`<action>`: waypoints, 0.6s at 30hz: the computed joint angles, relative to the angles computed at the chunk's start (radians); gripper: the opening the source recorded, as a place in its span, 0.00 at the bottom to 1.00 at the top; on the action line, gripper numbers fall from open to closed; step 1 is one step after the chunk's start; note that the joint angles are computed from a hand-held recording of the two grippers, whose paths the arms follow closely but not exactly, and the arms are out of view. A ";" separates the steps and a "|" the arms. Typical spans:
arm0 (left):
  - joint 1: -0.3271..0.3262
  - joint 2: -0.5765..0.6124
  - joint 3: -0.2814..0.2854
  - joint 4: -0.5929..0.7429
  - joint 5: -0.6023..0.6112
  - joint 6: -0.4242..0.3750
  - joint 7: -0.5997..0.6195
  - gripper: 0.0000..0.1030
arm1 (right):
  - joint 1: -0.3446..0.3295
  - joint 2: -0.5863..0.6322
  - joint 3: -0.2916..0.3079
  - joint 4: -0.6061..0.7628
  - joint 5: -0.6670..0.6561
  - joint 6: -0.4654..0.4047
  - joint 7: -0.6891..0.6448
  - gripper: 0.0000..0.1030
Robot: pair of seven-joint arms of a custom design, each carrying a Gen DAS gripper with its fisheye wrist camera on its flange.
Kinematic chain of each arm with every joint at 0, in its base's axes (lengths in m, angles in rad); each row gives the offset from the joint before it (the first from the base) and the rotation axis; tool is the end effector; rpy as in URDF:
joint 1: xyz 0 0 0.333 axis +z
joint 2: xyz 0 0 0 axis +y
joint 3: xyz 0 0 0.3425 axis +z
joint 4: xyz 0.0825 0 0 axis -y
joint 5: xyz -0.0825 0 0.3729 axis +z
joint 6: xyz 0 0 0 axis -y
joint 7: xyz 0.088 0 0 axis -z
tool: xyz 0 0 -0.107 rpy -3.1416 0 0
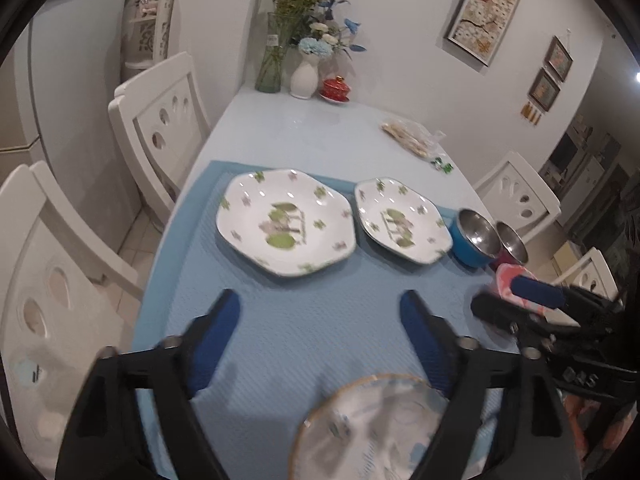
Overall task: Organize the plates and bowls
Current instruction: 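Move both tools toward the larger hexagonal forest plate, then grasp the hexagonal forest plate rim with both tools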
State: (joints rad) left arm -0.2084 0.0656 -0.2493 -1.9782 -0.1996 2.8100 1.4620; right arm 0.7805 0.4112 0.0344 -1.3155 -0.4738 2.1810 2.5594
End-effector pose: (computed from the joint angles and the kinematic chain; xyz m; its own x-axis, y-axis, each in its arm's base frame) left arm 0.5541 -0.2579 0.5570 -0.2698 -0.9258 0.2647 -0.7590 0.0353 -0.6501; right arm 0.5104 0.5087 0.5840 0.0289 -0.9967 -0.0765 -0.8177 0.0204 -0.5753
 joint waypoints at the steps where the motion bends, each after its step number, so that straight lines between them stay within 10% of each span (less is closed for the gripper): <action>1: 0.005 0.015 0.001 0.017 -0.009 0.000 0.015 0.80 | -0.012 0.007 0.003 0.001 0.015 0.030 -0.002 0.79; 5: 0.037 0.112 -0.002 0.125 -0.020 -0.046 0.041 0.80 | -0.056 0.059 0.008 0.020 0.113 0.141 -0.011 0.80; 18: 0.126 0.531 -0.051 0.626 0.001 -0.295 0.054 0.63 | -0.162 0.369 0.015 0.317 0.509 0.103 -0.062 0.71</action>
